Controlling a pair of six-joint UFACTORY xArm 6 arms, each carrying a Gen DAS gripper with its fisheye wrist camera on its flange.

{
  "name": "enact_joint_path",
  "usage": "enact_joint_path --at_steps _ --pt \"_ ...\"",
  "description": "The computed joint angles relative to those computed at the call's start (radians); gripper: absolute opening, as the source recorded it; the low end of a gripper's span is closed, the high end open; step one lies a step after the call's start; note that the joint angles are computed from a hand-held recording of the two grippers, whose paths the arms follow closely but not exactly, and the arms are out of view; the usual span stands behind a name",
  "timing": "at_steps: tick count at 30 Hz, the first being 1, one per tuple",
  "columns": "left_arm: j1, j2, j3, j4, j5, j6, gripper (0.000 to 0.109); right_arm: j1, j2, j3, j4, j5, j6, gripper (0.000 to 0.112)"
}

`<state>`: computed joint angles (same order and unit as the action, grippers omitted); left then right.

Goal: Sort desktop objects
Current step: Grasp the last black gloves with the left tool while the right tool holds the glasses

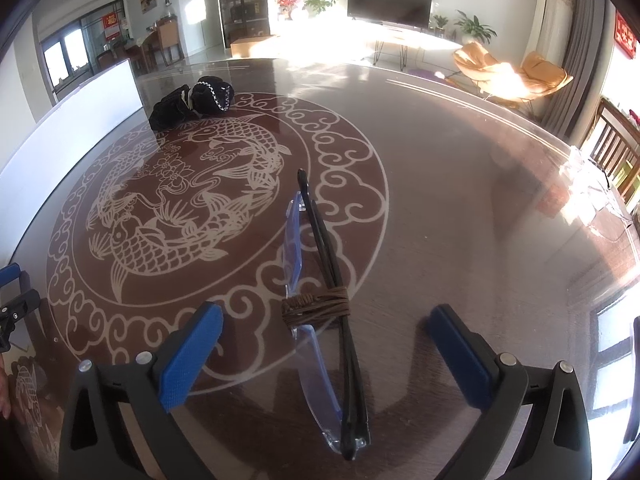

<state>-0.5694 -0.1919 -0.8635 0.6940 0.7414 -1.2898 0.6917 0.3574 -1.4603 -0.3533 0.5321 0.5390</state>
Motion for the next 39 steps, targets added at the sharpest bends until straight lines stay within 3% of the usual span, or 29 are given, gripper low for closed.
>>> enact_joint_path --at_steps 23,25,28,31,39 --pt "0.007 0.002 -0.002 -0.018 -0.011 0.036 0.103 0.0 0.0 0.0 0.001 0.0 -0.001 0.103" --pt "0.032 0.015 -0.004 -0.047 -0.075 0.142 0.103 0.0 0.0 0.0 0.001 0.0 -0.001 0.103" --pt "0.094 0.077 -0.037 -0.143 -0.213 0.403 0.103 0.0 0.0 0.0 0.001 0.0 -0.001 0.103" --pt "0.146 0.186 -0.14 -0.269 -0.278 0.635 0.103 0.0 -0.001 0.001 0.0 0.0 -0.001 0.103" --pt "0.225 0.529 -0.573 -0.493 -0.224 0.972 0.103 0.0 0.0 0.0 0.0 0.0 -0.001 0.103"
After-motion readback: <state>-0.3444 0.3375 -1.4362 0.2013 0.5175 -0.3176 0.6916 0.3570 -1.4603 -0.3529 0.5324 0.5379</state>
